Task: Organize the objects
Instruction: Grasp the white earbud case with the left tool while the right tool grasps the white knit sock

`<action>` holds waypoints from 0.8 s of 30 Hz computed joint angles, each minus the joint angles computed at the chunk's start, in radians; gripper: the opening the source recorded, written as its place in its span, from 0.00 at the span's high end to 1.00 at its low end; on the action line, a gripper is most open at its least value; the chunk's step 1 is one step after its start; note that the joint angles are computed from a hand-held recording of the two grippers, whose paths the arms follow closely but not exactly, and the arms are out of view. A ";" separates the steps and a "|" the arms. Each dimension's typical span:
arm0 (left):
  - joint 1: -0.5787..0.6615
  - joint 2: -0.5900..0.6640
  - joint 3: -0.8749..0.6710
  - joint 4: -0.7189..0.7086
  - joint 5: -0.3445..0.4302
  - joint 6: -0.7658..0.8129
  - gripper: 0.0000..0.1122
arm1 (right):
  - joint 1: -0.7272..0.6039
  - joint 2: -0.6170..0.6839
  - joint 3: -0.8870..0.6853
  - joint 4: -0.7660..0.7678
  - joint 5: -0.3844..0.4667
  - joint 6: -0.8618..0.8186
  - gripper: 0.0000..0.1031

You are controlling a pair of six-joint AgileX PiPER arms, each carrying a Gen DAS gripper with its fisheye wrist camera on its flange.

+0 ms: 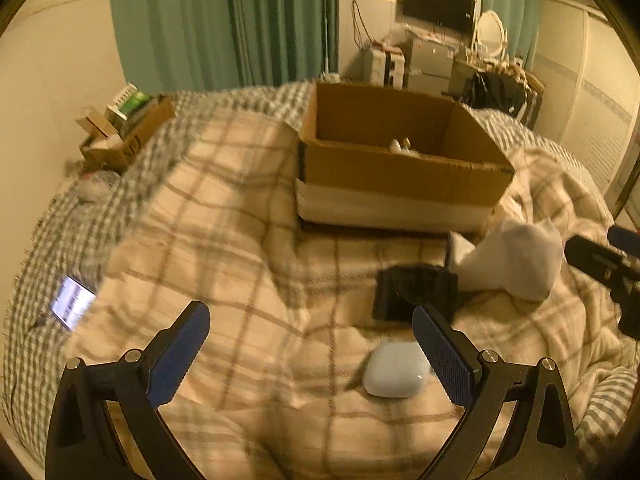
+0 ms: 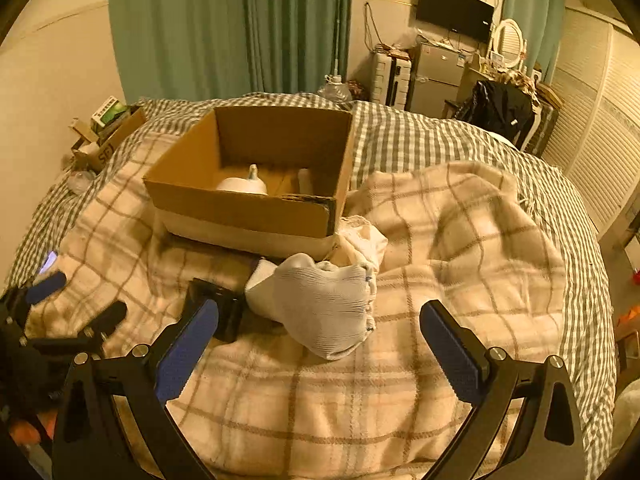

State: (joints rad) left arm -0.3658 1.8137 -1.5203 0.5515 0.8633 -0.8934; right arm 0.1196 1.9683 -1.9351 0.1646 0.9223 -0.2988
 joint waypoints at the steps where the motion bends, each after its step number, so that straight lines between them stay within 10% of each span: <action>1: -0.003 0.010 -0.009 -0.016 0.004 0.003 0.08 | 0.001 0.007 -0.010 -0.011 0.004 0.008 0.02; 14: -0.085 0.185 -0.147 -0.097 0.063 0.051 0.10 | -0.041 0.022 -0.026 -0.025 0.002 0.027 0.02; 19: -0.026 0.205 -0.120 -0.221 -0.002 0.118 0.54 | -0.048 0.041 -0.039 -0.015 0.023 0.027 0.02; 24: -0.023 0.145 -0.044 -0.229 -0.045 0.104 0.54 | -0.046 0.040 -0.039 -0.017 0.017 0.016 0.02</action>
State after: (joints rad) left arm -0.3889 1.9591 -1.5643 0.3229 0.8178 -0.7894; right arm 0.0733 2.0083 -1.9738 0.1478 0.9395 -0.2824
